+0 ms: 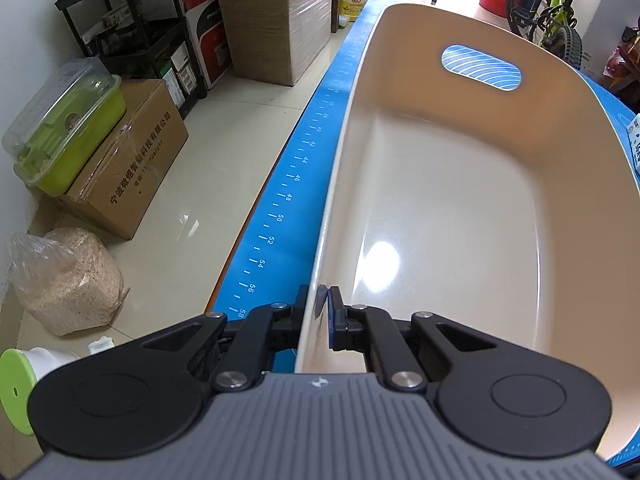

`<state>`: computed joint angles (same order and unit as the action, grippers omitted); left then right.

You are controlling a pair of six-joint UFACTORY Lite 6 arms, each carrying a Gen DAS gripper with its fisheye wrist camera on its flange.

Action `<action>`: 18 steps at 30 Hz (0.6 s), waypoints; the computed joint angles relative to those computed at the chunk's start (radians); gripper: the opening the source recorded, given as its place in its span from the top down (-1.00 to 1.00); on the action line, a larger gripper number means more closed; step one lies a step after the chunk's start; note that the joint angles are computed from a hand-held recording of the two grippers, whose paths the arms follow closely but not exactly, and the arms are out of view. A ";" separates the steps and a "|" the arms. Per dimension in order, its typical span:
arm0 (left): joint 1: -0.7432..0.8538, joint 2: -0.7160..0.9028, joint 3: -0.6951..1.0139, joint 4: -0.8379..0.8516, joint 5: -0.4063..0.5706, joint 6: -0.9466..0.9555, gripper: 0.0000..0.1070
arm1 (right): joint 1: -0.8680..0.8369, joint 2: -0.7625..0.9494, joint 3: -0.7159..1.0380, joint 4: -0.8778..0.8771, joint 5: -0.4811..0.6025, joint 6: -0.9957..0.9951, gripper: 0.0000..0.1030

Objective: Organize rigid objects
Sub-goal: 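Carry the tape roll into the basket with the right gripper and release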

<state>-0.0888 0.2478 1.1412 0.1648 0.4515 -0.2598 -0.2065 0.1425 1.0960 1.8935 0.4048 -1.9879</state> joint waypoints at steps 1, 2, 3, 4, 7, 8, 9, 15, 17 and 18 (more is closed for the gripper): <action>0.000 0.002 0.000 0.002 0.000 0.000 0.82 | 0.019 0.008 0.018 -0.010 0.012 0.012 0.56; -0.001 0.004 0.001 0.004 -0.001 -0.001 0.81 | 0.041 0.014 0.031 -0.014 0.013 0.015 0.56; 0.001 0.004 -0.001 0.004 -0.003 0.001 0.81 | 0.061 0.019 0.038 -0.012 0.016 0.009 0.56; 0.002 0.003 -0.002 0.004 -0.004 0.003 0.81 | 0.082 0.029 0.047 -0.011 0.026 0.000 0.56; -0.001 -0.001 -0.009 0.011 -0.009 -0.003 0.81 | 0.149 0.061 0.072 -0.037 0.027 0.011 0.56; -0.003 -0.001 -0.010 0.015 -0.009 -0.006 0.81 | 0.165 0.075 0.081 -0.059 0.030 0.029 0.56; -0.002 -0.005 -0.014 0.018 -0.011 -0.005 0.81 | 0.183 0.089 0.091 -0.091 0.029 0.056 0.56; -0.004 -0.006 -0.016 0.021 -0.013 -0.001 0.82 | 0.300 0.168 0.091 -0.238 -0.059 0.172 0.56; -0.005 -0.006 -0.018 0.023 -0.014 -0.001 0.82 | 0.318 0.201 0.101 -0.352 -0.078 0.276 0.56; -0.005 -0.005 -0.016 0.024 -0.013 -0.001 0.82 | 0.329 0.211 0.108 -0.427 -0.091 0.349 0.56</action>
